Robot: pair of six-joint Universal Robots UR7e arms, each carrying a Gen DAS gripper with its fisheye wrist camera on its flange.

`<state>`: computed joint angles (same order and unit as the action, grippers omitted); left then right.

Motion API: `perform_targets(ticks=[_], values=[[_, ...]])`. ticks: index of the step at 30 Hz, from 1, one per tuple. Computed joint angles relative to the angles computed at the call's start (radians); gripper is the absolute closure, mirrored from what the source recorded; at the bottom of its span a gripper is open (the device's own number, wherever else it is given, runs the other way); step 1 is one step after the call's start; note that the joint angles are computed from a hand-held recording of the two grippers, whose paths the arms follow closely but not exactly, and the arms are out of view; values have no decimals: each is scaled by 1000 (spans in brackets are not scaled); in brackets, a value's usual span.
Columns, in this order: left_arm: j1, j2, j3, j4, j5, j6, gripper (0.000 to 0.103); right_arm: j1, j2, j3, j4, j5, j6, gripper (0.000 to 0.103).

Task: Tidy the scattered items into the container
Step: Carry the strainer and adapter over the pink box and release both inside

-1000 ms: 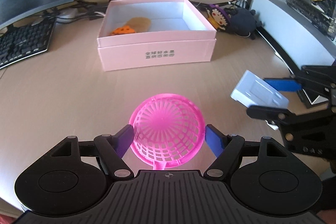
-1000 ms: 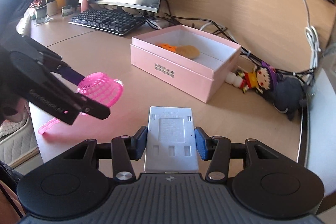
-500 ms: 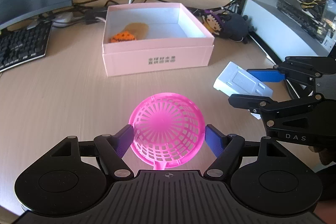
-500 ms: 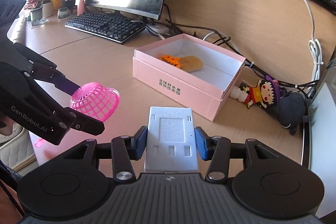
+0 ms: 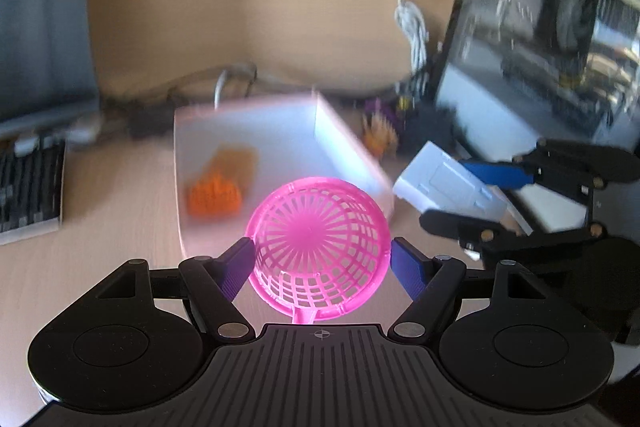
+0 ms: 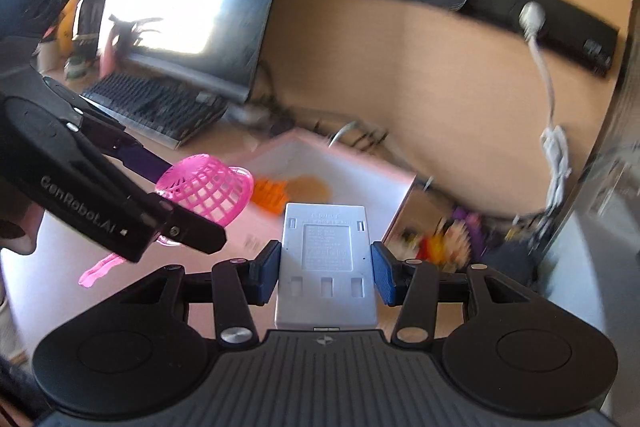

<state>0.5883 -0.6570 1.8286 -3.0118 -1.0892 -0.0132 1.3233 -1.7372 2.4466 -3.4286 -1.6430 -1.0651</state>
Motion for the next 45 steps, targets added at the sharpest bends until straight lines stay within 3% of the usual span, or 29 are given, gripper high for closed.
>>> perform_targets(ticks=[8,16,20,22,29,31,35,39,43,45], values=[[69,103,-271,19,-57,88,24,68,175,-173,-122,-14,66,55],[146,247,-556,233,-114,105,23,71,348,-363,-58,-59,151,55],[173,295,-643,322,-115,77,9,57,393,-416,2,-65,198,47],[183,303,-655,339,-113,66,9,49,398,-419,22,-71,198,45],[179,252,-539,246,-30,77,6,14,353,-380,45,-101,245,44],[169,212,-454,191,-4,95,6,-1,331,-360,50,-106,290,37],[137,135,-277,100,59,123,4,-52,276,-323,108,-78,427,36],[103,90,-143,52,106,123,3,-76,263,-287,20,-84,467,36],[82,98,-98,55,143,108,3,-54,345,-337,-149,-179,394,38],[75,114,-101,64,168,84,3,-52,375,-377,-171,-202,383,39]])
